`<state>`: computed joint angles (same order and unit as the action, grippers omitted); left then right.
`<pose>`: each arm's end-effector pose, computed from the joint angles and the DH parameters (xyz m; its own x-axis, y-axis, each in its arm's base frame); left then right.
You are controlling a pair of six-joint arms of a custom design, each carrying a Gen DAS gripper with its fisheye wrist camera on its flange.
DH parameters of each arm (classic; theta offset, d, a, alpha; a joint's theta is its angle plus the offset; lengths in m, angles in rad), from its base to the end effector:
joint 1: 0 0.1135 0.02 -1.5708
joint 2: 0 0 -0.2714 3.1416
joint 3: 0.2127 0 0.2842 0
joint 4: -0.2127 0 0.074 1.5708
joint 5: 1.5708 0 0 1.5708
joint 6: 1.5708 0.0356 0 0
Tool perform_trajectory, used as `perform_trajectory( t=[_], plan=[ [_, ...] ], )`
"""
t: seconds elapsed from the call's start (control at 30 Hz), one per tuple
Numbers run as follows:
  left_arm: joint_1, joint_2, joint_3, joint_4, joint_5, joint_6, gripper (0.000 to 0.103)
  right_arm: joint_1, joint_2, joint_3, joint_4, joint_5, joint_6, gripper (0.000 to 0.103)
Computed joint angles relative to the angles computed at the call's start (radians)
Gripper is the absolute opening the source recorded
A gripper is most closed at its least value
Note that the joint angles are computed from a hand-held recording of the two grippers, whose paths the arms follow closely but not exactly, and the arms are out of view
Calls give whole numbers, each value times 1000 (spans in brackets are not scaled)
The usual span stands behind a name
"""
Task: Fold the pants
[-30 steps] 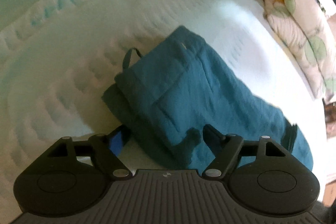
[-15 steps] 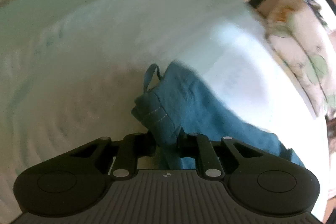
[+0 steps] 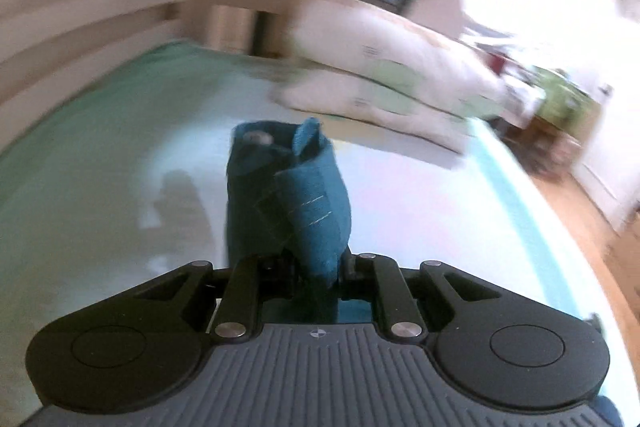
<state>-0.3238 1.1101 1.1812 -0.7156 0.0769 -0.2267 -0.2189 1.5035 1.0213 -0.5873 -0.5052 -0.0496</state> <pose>0.2453 -0.0852 0.3704 -0.6394 -0.0218 -0.7686 0.2378 0.9450 -0.2246 0.3222 -0.0540 0.2164 -0.8531 0.1454 -0.5010 -0.0794 0.9130 0.4001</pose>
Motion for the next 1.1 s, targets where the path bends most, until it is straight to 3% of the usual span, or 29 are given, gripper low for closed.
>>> perform_trajectory(
  t=[0.27,0.53,0.7,0.9,1.1],
  plan=[
    [-383,236,-41,142,-100,-168,16,-277,41,-19,9,-26,-27,54],
    [-502,418,-9,121,-116,-183,21,-412,55,-21,57,23,7,54],
    [-548,420,9,125,-134,-172,42,-438,29,-28,93,32,57,55],
    [-622,363,-7,133,-199,-131,47,-465,-1,-56,147,46,96,55],
    [-615,234,-99,177,-174,-113,47,-454,11,-54,180,-8,102,55]
  ],
)
